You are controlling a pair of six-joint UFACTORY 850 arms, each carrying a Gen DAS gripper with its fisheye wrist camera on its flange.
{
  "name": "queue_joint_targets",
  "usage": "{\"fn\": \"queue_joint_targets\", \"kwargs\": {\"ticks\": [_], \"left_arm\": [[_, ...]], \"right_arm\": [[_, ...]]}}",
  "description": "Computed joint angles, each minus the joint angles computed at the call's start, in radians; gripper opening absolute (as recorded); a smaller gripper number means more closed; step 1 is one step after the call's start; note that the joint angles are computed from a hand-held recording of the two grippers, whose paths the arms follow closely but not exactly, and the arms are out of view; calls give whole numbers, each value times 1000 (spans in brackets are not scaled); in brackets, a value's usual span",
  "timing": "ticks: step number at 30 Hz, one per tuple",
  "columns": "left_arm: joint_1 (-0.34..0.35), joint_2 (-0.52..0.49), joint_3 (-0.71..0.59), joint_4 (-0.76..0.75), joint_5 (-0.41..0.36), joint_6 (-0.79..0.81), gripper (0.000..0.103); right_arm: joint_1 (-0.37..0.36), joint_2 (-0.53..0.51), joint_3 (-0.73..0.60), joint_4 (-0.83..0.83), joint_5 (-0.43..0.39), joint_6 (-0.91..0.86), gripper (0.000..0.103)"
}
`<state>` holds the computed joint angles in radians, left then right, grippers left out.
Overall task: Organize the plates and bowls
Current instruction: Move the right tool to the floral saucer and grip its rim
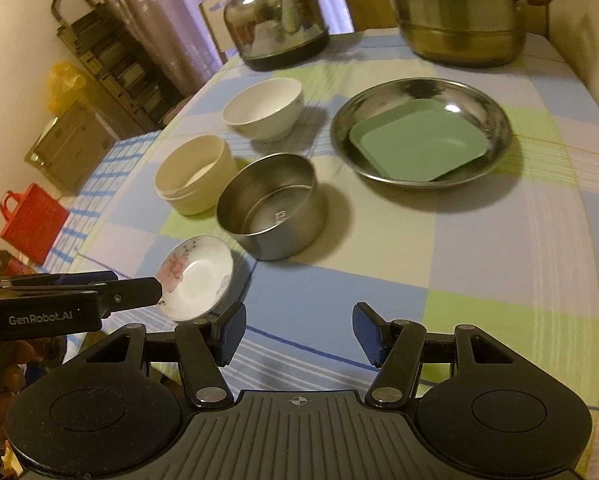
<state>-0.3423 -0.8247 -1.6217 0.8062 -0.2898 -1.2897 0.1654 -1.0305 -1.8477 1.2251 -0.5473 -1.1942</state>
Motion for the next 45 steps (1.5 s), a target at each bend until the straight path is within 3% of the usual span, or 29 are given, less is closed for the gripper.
{"fn": "queue_joint_targets", "kwargs": {"ticks": [11, 17, 23, 33, 40, 45], "left_arm": [[31, -33, -2, 33, -61, -51, 62], [52, -79, -43, -67, -82, 58, 54], [70, -109, -71, -133, -71, 127, 52], [93, -142, -117, -249, -55, 281, 44], [103, -172, -163, -291, -55, 361, 41], [108, -194, -193, -318, -61, 408, 34]], "right_arm": [[40, -100, -142, -79, -56, -4, 59], [65, -177, -253, -147, -95, 50, 49], [85, -250, -370, -204, -115, 129, 42], [100, -353, -549, -317, -160, 283, 36], [108, -389, -609, -368, -180, 336, 34], [112, -406, -638, -391, -188, 370, 26]]}}
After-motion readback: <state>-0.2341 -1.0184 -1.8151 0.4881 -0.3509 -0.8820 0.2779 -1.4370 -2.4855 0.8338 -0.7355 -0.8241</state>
